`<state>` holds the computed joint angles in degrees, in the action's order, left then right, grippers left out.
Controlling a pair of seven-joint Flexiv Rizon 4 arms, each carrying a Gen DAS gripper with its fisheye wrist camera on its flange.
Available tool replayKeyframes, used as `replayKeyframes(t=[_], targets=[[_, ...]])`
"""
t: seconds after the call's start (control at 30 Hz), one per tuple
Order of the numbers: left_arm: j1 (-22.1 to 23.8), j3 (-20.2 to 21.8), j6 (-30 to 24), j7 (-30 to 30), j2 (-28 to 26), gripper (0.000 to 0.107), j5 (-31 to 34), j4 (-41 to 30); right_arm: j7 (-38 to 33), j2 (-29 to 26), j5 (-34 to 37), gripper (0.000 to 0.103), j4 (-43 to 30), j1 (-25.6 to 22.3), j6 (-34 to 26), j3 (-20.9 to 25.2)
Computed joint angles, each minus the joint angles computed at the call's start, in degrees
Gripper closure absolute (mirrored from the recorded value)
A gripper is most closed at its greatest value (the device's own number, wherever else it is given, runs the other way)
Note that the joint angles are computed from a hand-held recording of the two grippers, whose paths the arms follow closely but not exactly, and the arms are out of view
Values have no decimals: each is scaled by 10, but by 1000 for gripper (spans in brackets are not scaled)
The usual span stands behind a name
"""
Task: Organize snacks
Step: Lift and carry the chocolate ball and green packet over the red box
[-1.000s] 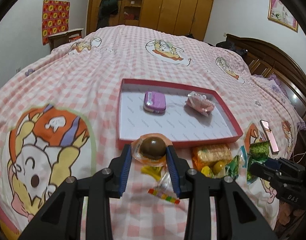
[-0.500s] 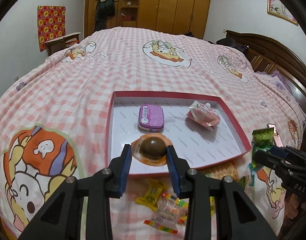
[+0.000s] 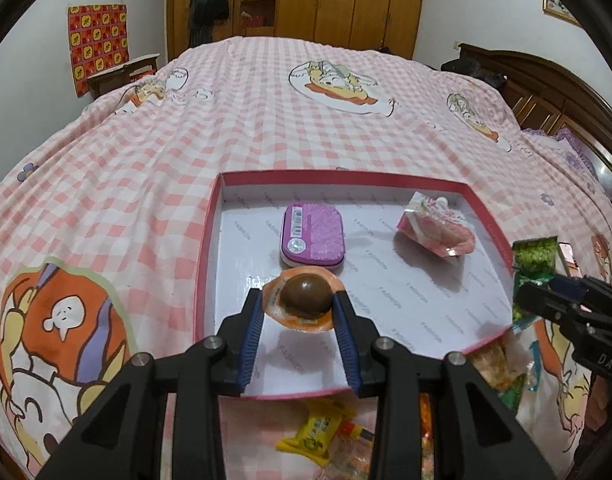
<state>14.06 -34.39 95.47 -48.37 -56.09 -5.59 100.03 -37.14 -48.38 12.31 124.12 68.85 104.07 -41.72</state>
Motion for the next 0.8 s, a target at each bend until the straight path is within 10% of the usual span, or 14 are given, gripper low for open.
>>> replayKeyframes(t=[0.8], targets=[[-101,92,-56,4,-25,70,-64,-101,21,-33,-73,62,-63,-81,-42,31]])
